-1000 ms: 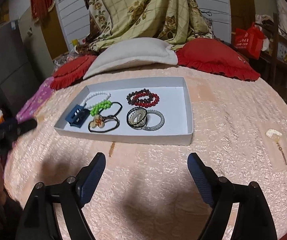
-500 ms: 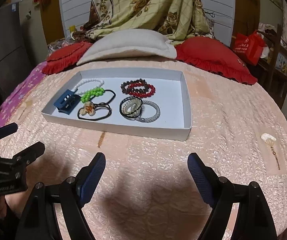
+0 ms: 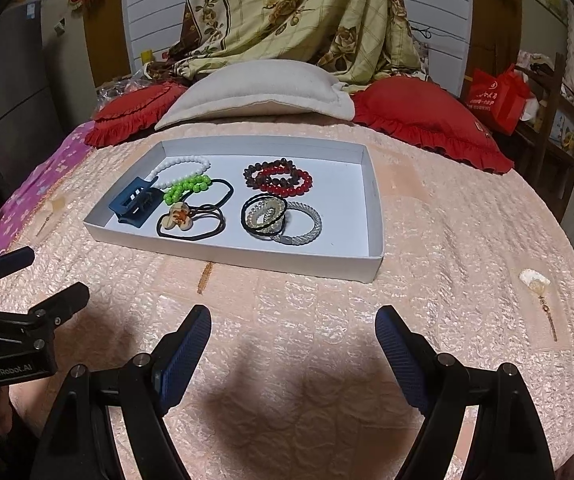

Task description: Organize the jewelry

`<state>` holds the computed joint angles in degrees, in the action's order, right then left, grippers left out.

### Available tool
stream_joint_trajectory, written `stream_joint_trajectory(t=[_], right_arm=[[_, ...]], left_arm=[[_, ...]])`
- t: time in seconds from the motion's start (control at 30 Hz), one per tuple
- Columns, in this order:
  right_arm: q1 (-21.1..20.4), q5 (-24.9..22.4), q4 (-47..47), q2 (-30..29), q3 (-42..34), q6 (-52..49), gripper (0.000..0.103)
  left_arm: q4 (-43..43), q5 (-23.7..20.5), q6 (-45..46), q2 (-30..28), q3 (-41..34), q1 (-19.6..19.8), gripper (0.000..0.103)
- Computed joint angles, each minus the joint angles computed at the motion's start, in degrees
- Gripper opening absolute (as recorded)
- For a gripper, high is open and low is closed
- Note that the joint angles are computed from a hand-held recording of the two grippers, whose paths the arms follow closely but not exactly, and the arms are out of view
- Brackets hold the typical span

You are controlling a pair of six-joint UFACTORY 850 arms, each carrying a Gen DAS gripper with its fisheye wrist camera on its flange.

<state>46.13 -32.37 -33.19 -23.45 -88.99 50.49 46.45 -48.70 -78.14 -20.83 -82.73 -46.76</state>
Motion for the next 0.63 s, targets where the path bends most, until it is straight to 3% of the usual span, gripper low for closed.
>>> stream_joint_trajectory(t=[0.63], right_arm=[[0.6, -0.3, -0.8, -0.4, -0.4, 0.1, 0.082]], left_arm=[[1.8, 1.9, -1.9, 1.0, 1.1, -0.3, 0.102]])
